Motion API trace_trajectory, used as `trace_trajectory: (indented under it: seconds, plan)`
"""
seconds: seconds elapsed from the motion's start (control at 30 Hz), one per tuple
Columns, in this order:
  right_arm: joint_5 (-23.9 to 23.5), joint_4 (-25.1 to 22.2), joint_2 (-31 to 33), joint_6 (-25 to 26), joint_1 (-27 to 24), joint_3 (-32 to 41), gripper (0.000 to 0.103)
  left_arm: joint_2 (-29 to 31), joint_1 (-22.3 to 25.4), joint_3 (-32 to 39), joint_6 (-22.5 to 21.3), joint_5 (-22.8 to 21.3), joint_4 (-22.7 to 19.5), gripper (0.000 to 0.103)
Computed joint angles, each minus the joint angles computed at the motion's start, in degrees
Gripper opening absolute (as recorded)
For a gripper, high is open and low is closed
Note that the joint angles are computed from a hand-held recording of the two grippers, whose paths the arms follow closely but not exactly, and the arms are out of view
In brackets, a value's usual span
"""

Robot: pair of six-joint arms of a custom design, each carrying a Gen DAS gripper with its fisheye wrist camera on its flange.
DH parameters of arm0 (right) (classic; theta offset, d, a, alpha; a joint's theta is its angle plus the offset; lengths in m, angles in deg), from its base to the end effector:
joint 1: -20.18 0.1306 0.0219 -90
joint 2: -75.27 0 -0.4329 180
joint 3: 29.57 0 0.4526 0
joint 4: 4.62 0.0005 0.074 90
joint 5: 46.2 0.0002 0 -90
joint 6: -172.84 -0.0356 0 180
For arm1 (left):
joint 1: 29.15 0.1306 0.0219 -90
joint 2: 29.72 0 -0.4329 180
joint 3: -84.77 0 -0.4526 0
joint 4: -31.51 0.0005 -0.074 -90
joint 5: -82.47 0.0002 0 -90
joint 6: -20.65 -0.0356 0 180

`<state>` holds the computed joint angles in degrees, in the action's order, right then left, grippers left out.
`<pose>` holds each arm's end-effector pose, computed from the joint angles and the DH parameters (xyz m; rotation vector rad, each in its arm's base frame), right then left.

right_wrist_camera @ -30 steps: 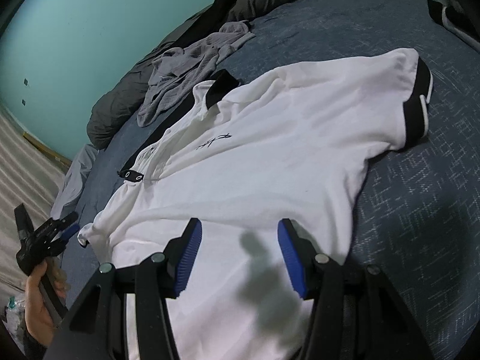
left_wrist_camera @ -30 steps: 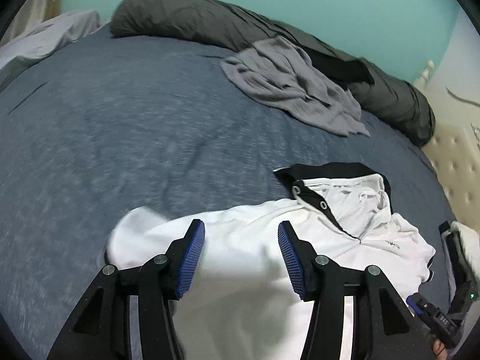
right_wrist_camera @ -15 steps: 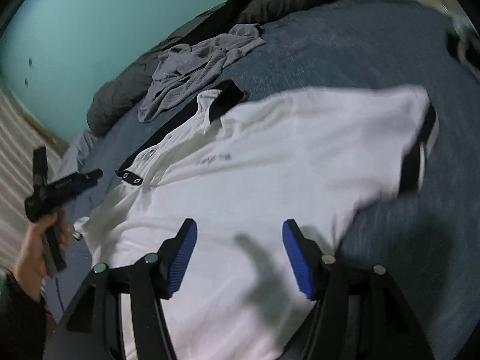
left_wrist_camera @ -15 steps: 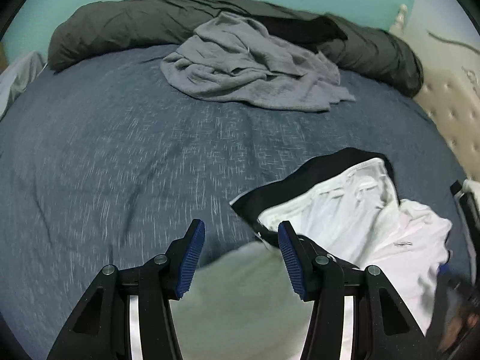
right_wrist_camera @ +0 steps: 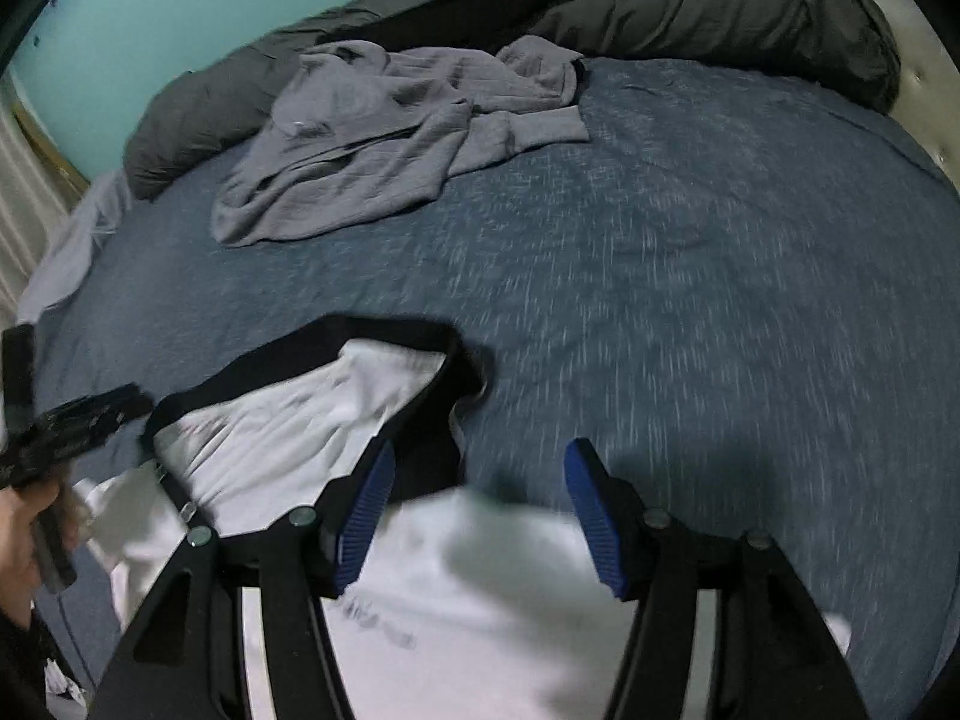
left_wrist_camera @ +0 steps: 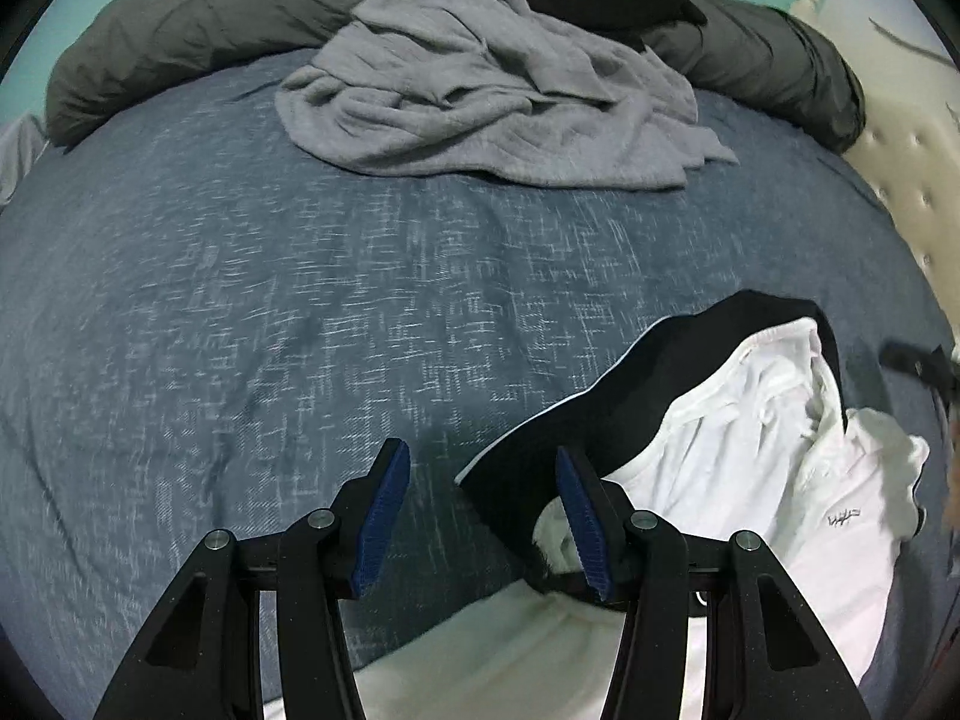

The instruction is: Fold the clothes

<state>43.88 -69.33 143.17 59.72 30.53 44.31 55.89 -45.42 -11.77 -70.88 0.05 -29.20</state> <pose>0.3600 0.0652 0.4851 0.2908 2.5945 0.2086 0.4696 -0.1425 0.4479 0.4565 2.6382 -0.2588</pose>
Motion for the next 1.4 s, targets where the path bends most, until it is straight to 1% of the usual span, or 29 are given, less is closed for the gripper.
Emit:
trace_trajectory:
  seconds: [0.13, 0.2, 0.23, 0.3, 0.37, 0.4, 0.43, 0.47, 0.5, 0.53, 0.57, 0.6, 0.7, 0.73, 0.8, 0.87, 0.93, 1.03, 1.1, 1.17, 1.2, 1.23, 1.3, 1.4]
  plan:
    - [-0.9, 1.5, 4.1, 2.2, -0.9, 2.0, 0.06, 1.4, -0.6, 0.5, -2.3, -0.1, -0.5, 0.055]
    - [-0.1, 1.4, 6.1, 4.2, -0.3, 3.2, 0.06, 1.8, -0.8, 0.4, -3.1, 0.1, -0.5, 0.055]
    - [0.2, 1.3, 7.0, 5.0, 0.0, 3.6, 0.06, 1.8, -1.0, 0.3, -3.5, 0.3, -0.5, 0.053]
    - [0.8, 1.3, 8.7, 6.5, 0.4, 4.3, 0.06, 2.0, -1.2, 0.1, -4.2, 0.8, -0.6, 0.043]
    - [1.3, 0.9, 10.1, 7.0, 0.5, 4.8, 0.06, 2.2, -1.6, 0.0, -5.0, 0.8, -0.7, 0.026]
    - [1.6, 0.7, 10.7, 7.2, 0.6, 5.0, 0.059, 2.2, -1.7, -0.1, -5.1, 0.9, -0.7, 0.023]
    - [1.5, 0.9, 11.0, 7.4, 0.5, 4.7, 0.056, 2.2, -1.9, -0.1, -5.6, 0.6, -0.7, 0.017]
    - [0.9, 1.1, 11.1, 7.5, 0.4, 4.4, 0.043, 2.2, -2.1, -0.1, -6.0, 0.3, -0.7, 0.01]
    - [0.4, 1.4, 11.1, 7.6, 0.3, 4.1, 0.029, 2.2, -2.3, -0.1, -6.5, 0.0, -0.6, 0.006]
    - [0.3, 1.8, 10.9, 7.7, 0.3, 3.7, 0.022, 2.1, -2.5, -0.1, -6.7, -0.6, -0.2, 0.005]
    - [0.2, 2.5, 10.5, 7.8, 0.3, 3.3, 0.01, 1.9, -2.6, -0.1, -6.9, -1.2, 0.2, 0.004]
    - [0.3, 3.1, 10.0, 8.0, 0.4, 2.8, 0.004, 1.7, -2.7, -0.1, -7.0, -1.7, 0.6, 0.004]
    - [2.1, 4.3, 8.7, 8.8, 0.6, 2.1, 0.003, 1.7, -2.2, 0.7, -5.2, -2.2, 2.4, 0.004]
    - [2.8, 4.7, 8.3, 8.8, 0.5, 2.2, 0.003, 2.0, -2.2, 1.3, -4.6, -2.1, 2.4, 0.004]
    - [3.9, 5.3, 7.9, 8.7, 0.3, 2.6, 0.003, 3.2, -2.4, 3.3, -4.0, -2.4, 1.9, 0.004]
    - [4.7, 5.1, 8.3, 9.1, 0.1, 3.6, 0.002, 4.4, -3.1, 5.2, -3.4, -3.8, 2.1, 0.004]
    - [6.0, 4.7, 8.9, 9.6, 0.0, 4.5, 0.002, 5.4, -3.1, 6.7, -2.5, -3.5, 2.0, 0.004]
    - [7.6, 4.8, 9.4, 9.1, -0.9, 5.6, 0.002, 7.6, -3.0, 9.8, -2.4, -3.5, 0.6, 0.003]
    - [7.2, 4.7, 10.0, 9.7, -1.8, 6.4, 0.002, 9.2, -2.9, 11.8, -2.9, -3.2, -0.8, 0.003]
    - [6.4, 4.0, 11.0, 10.9, -2.6, 7.5, 0.002, 10.9, -2.2, 13.4, -2.1, -2.5, -2.5, 0.003]
    - [5.0, 2.7, 11.9, 11.9, -3.2, 8.2, 0.002, 11.5, -1.9, 13.7, -1.6, -2.0, -2.9, 0.003]
    - [5.0, 1.7, 12.5, 12.3, -3.6, 8.7, 0.002, 12.0, -1.6, 13.9, -1.2, -1.5, -3.3, 0.003]
    - [4.4, 0.9, 13.3, 12.5, -4.3, 9.0, 0.002, 12.7, -1.4, 13.6, -0.7, -0.6, -3.4, 0.003]
    - [2.8, 1.6, 13.4, 13.2, -4.3, 7.9, 0.002, 12.6, -2.2, 11.9, -2.5, -1.5, -2.6, 0.004]
